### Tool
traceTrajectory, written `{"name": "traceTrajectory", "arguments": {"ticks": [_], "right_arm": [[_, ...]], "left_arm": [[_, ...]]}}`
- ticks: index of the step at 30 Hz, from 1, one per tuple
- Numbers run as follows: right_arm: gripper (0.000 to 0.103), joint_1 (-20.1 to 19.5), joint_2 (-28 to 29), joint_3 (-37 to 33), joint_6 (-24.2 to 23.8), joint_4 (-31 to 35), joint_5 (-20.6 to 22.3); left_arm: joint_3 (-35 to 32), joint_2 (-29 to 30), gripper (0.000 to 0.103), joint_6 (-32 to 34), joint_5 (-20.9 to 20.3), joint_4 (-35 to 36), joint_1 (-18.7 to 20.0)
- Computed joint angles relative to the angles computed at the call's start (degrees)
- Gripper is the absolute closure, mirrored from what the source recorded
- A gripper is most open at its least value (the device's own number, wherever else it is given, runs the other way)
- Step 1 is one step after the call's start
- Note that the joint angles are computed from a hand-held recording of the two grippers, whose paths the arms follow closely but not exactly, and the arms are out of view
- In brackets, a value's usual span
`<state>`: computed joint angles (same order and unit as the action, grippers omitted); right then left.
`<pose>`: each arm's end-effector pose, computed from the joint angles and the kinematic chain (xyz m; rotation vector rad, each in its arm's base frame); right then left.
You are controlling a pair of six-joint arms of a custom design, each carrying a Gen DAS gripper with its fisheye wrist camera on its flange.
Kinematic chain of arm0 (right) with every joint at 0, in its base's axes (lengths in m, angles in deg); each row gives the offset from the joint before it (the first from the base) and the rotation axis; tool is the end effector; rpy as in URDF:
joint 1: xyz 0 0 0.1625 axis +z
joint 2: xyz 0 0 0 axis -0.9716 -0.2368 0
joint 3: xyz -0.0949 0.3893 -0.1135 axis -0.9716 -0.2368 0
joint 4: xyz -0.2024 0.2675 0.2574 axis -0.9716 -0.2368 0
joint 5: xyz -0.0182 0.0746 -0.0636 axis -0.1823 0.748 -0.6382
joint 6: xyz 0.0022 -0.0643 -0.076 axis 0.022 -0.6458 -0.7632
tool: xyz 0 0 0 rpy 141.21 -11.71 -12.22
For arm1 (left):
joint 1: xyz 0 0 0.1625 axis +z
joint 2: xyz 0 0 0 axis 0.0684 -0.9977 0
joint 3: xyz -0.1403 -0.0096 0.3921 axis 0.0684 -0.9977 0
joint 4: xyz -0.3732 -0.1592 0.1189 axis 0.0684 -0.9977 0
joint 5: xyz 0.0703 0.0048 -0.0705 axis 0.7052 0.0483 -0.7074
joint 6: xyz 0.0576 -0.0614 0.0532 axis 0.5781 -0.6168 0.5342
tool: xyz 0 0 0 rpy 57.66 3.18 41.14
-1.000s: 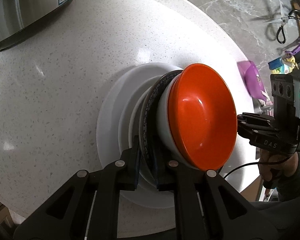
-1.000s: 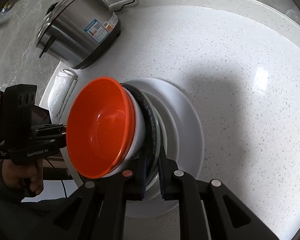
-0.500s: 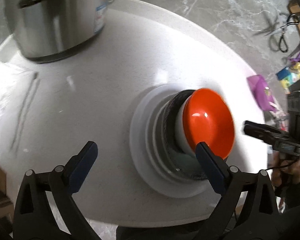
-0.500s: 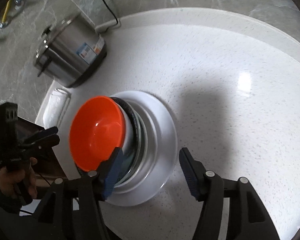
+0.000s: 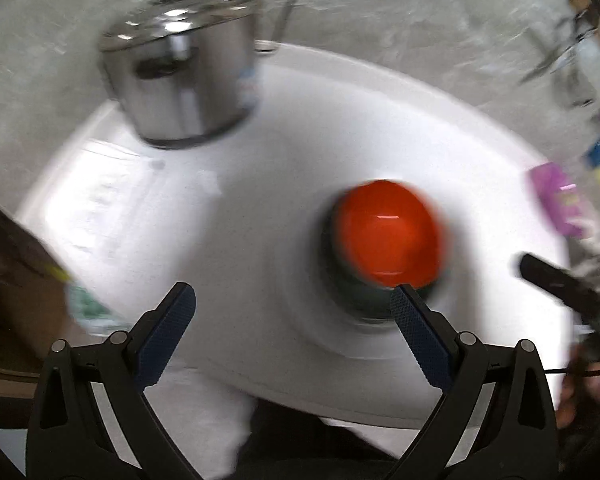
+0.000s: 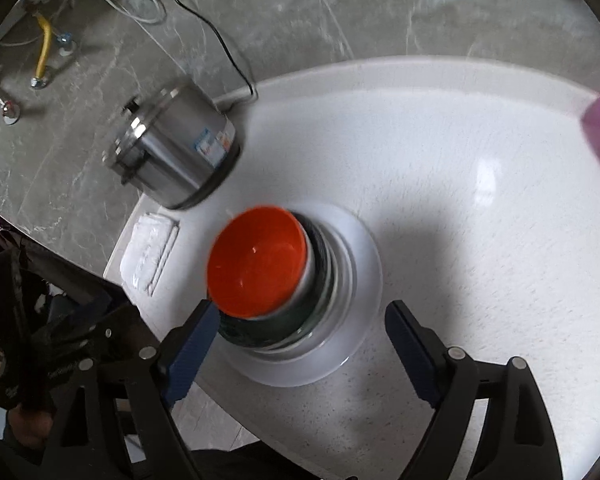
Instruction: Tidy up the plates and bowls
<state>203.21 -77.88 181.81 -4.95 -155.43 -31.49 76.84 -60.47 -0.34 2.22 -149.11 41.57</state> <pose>0.3668 -0.3337 0.1011 0.2961 -2.8134 0.5515 -0.0149 -0.3024 0.4076 0.1751 2.4749 -0.6055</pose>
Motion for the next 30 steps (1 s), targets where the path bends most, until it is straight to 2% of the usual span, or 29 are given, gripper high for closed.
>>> {"name": "traceTrajectory", "arguments": {"ticks": [2,3,6,8,12,18,22,30], "right_arm": [[0.010,2.08,0.24,-0.82,2.00,0.85,-4.49],[0.010,3.15,0.49,-1.48,4.10,1.88,-7.04],[0.010,5.07,1.00,-3.11,11.21,7.31,-12.27],[0.010,6.66,2.08,-4.94,17.52,12.09,-16.08],[0.010,8.49,3.96,-7.25,24.22,16.57,-18.60],[0.010,10.89,6.62,-10.69,31.81,23.70,-21.20],[0.010,11.70,7.49,-12.79,35.66,29.15,-22.52],[0.010,12.14,7.90,-14.49,37.60,34.00,-24.56]], "left_arm": [[-0.58,0.93,0.004,3.26,-6.82,-4.22,2.18],[-0.73,1.72,0.004,4.83,-7.59,-4.52,2.09],[-0.56,4.01,0.005,9.80,-1.55,-2.94,-0.20],[-0.89,5.94,0.005,13.61,0.47,-5.03,1.04],[-2.27,9.07,0.005,20.23,2.82,-8.56,4.56],[-3.95,12.59,0.005,29.80,0.01,-15.36,9.61],[-4.71,12.40,0.005,31.61,-0.54,-15.65,9.57],[-5.38,12.91,0.005,30.42,-0.97,-14.33,8.33]]}}
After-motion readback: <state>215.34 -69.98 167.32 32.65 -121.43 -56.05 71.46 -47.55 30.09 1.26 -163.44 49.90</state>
